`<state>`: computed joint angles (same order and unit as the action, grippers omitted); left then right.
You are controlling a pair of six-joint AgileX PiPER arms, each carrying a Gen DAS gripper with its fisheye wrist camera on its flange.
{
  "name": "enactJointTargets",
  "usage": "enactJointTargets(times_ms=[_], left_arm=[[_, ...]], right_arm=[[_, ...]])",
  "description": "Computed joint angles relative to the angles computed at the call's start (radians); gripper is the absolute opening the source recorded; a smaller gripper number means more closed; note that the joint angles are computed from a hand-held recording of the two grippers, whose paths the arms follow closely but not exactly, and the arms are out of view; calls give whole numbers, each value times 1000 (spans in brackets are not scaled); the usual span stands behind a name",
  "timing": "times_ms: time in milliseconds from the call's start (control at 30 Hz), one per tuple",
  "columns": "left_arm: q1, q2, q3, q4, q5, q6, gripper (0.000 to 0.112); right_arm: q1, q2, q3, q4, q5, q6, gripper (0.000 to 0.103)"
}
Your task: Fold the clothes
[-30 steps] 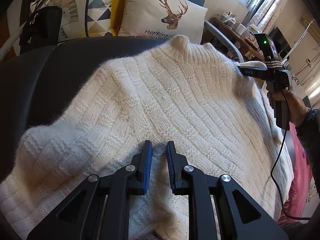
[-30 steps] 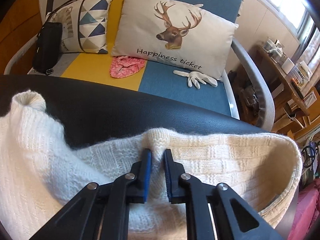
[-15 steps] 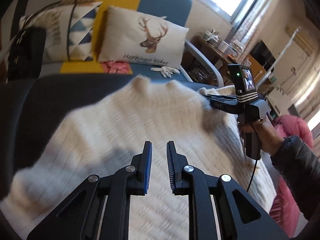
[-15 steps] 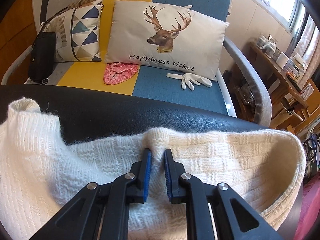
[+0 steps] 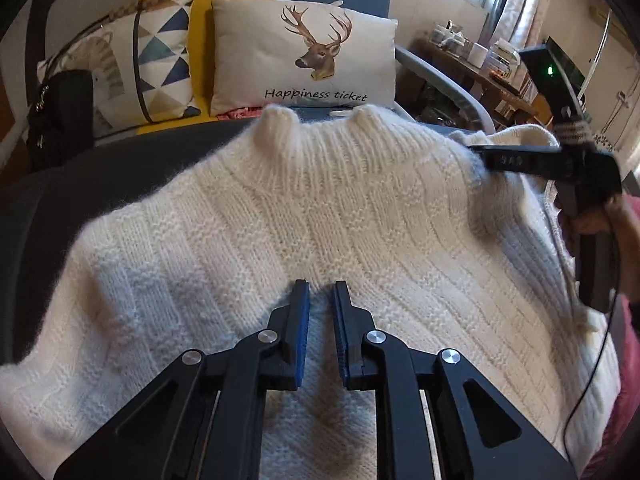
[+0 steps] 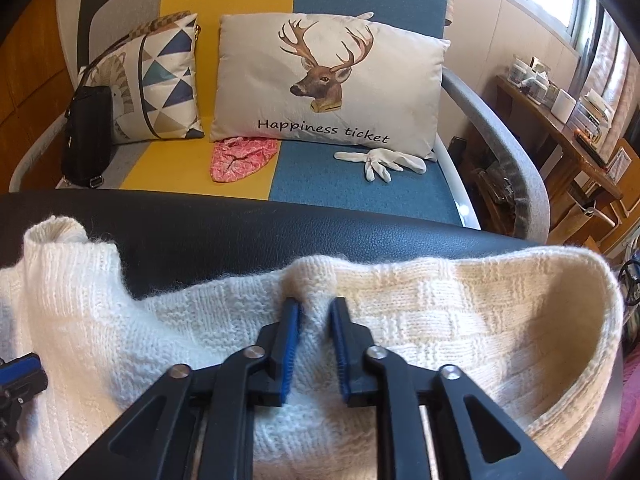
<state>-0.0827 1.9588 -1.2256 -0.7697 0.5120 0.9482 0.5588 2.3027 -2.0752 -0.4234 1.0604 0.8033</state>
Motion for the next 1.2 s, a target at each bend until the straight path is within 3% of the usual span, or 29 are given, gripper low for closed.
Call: enactJointTargets(times_ms=[67,200,300,367,467,533,667,733,833,1067,1133,1200], left_arm=[[31,25,-30,-41,59,20,15],[101,82,-88,-139,195,64,11],[96,70,-75,-134,192,73,11],[69,50,-58,-96,148,72,11],[42,34,-52,-36,114,52,11],[40,31,-52,-21,113,47,11],[15,13,-31,21,60,49,11],[-6,-3,-12,57,17,46,11],[-14,-12,-1,78,-7,61,11],[37,2,-22,17,56,113,11],[32,-7,-5,5,37,126,11],[31,-10,1,-3,31,132,11]], right_arm=[[-15,-61,60,51,-37,23,23],[38,-334,407,-6,-207,174,25],[134,-543,666,-61,-225,285,25],[205,-682,831,-37,-253,346,25],[358,-807,968,2,-233,423,25],[468,-819,995,29,-211,465,25],[600,-720,966,102,-255,472,25],[619,-663,939,157,-299,438,25],[643,-616,896,130,-290,496,29],[633,-603,836,141,-239,448,26],[660,-645,842,16,-159,573,26],[708,-678,831,-165,41,718,27]])
